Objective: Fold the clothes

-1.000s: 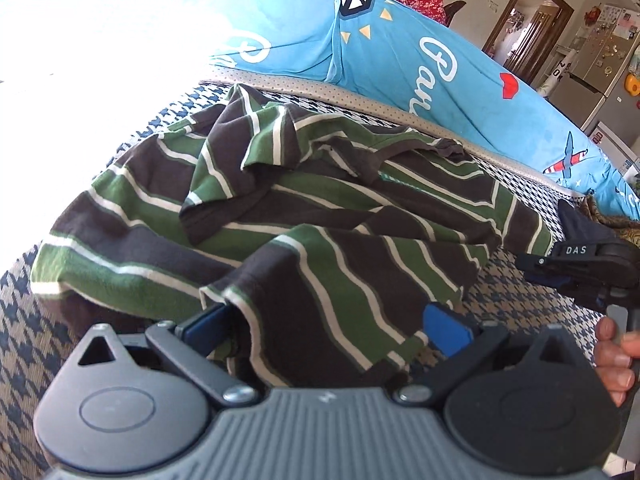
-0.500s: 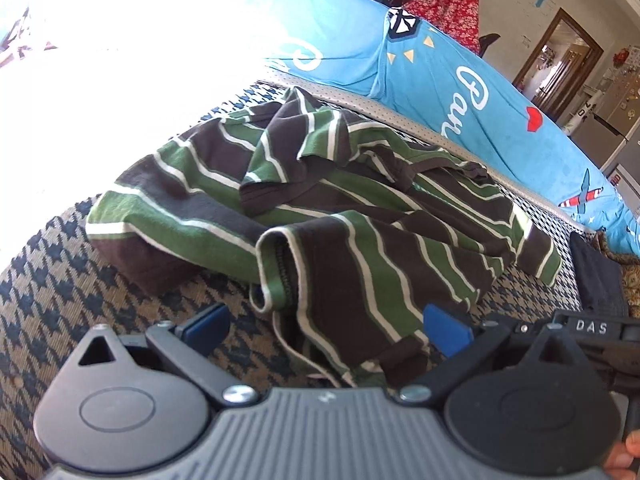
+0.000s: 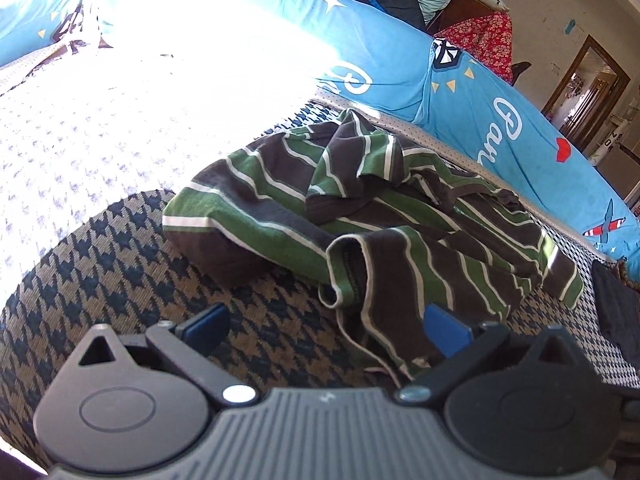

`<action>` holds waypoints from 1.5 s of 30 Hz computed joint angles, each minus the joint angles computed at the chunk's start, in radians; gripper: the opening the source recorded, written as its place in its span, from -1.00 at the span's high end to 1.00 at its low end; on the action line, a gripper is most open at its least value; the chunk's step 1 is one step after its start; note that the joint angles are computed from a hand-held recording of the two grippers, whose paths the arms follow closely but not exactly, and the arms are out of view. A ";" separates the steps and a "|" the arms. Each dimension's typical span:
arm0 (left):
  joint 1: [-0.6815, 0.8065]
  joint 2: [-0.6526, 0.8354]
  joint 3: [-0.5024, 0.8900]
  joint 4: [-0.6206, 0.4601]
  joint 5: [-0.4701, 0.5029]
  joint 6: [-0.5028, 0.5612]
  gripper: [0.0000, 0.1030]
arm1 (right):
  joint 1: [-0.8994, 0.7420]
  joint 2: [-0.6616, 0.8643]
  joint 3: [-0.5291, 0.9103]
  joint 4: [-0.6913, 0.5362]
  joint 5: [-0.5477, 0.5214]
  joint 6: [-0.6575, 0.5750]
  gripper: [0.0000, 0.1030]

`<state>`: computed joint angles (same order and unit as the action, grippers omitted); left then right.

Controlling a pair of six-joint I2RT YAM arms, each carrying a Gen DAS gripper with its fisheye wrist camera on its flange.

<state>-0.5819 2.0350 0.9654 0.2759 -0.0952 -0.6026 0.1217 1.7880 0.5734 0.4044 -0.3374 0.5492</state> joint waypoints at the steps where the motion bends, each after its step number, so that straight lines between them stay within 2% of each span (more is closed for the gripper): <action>1: 0.001 -0.003 -0.005 0.003 -0.001 -0.001 -1.00 | 0.015 -0.002 -0.003 0.006 0.010 -0.005 0.54; 5: 0.004 -0.014 -0.024 0.012 -0.001 -0.002 -1.00 | 0.070 -0.018 -0.022 0.024 0.052 -0.032 0.39; 10: 0.010 -0.025 -0.041 0.021 -0.003 -0.001 -1.00 | 0.140 -0.042 -0.047 0.042 0.136 -0.101 0.30; 14: 0.019 -0.034 -0.057 0.028 -0.003 -0.003 -1.00 | 0.227 -0.030 -0.043 0.054 0.314 -0.200 0.27; 17: 0.023 -0.041 -0.071 0.033 -0.006 -0.004 -1.00 | 0.257 -0.005 -0.029 0.051 0.368 -0.244 0.27; 25: 0.032 -0.058 -0.105 0.045 -0.008 0.000 -1.00 | 0.254 0.004 -0.040 0.059 0.355 -0.214 0.26; 28: 0.033 -0.060 -0.112 0.047 -0.007 -0.001 -1.00 | 0.285 0.007 -0.051 0.079 0.417 -0.234 0.28; 29: 0.033 -0.061 -0.115 0.048 -0.007 -0.001 -1.00 | 0.290 0.010 -0.054 0.091 0.428 -0.235 0.29; 31: 0.032 -0.061 -0.118 0.048 -0.010 0.000 -1.00 | 0.295 0.017 -0.059 0.111 0.448 -0.226 0.44; 33: 0.031 -0.060 -0.118 0.046 -0.013 -0.001 -1.00 | 0.293 0.023 -0.061 0.121 0.468 -0.208 0.78; 35: 0.031 -0.059 -0.120 0.046 -0.016 -0.002 -1.00 | 0.286 0.014 -0.075 0.136 0.476 -0.192 0.87; 39: 0.030 -0.059 -0.123 0.047 -0.015 0.000 -1.00 | 0.284 -0.057 -0.143 0.181 0.558 -0.164 0.90; 45: 0.021 -0.053 -0.127 0.050 -0.013 0.002 -1.00 | 0.227 -0.250 -0.269 0.161 0.668 -0.087 0.91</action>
<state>-0.5607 1.9823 0.8388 0.3261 -0.1084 -0.6003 0.3490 1.5382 0.3046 0.5653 0.3310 0.4624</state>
